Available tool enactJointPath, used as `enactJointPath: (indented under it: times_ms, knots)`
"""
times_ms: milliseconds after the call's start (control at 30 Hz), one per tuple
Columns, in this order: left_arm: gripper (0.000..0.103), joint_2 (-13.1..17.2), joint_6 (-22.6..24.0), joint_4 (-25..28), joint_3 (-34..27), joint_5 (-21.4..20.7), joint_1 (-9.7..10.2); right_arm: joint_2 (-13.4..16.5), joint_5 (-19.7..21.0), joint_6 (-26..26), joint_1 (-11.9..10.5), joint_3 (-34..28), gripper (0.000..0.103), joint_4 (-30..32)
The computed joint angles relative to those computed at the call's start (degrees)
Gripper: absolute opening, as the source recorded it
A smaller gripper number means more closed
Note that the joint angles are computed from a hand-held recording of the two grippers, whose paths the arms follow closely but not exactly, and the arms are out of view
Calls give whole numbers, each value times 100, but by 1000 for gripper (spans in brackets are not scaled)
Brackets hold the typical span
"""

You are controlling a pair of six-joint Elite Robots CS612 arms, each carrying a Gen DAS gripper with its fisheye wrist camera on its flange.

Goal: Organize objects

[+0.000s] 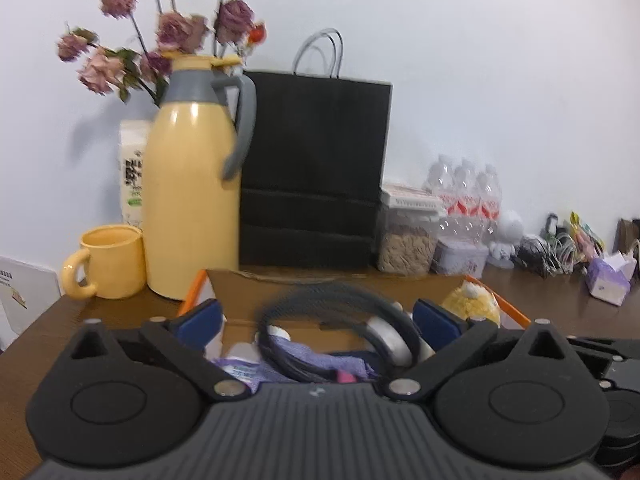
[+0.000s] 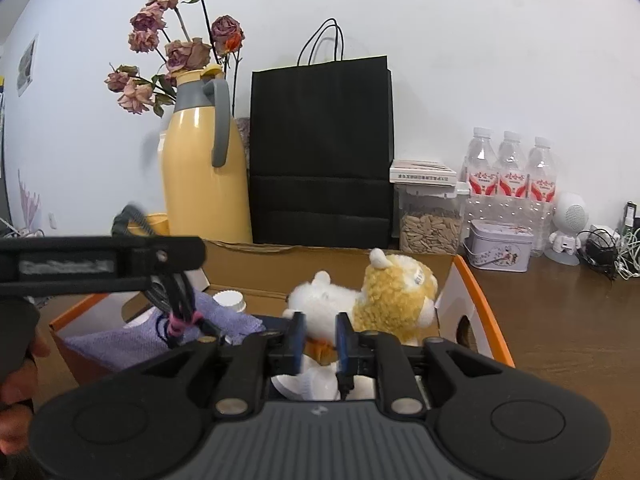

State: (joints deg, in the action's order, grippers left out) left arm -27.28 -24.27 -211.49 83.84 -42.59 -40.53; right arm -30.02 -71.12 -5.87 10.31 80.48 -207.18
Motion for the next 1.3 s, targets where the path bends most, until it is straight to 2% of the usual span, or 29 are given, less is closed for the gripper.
enactJointPath:
  times_ms: [67,100,333,633,1300]
  knots:
    - [103,-5,32,-29,5,34,-4,-8,-14,8,-1,32,97,-30]
    - [103,-9,22,-16,8,53,-6,2,-54,11,6,38,103,-114]
    - [103,-35,-150,81,36,144,-1,-15,-165,-40,29,92,103,-238]
    - [103,-43,-1,-137,97,97,-34,-27,-203,-37,34,141,103,-357]
    - [103,-196,424,-776,610,101,-219,-272,229,-277,-73,672,103,-568]
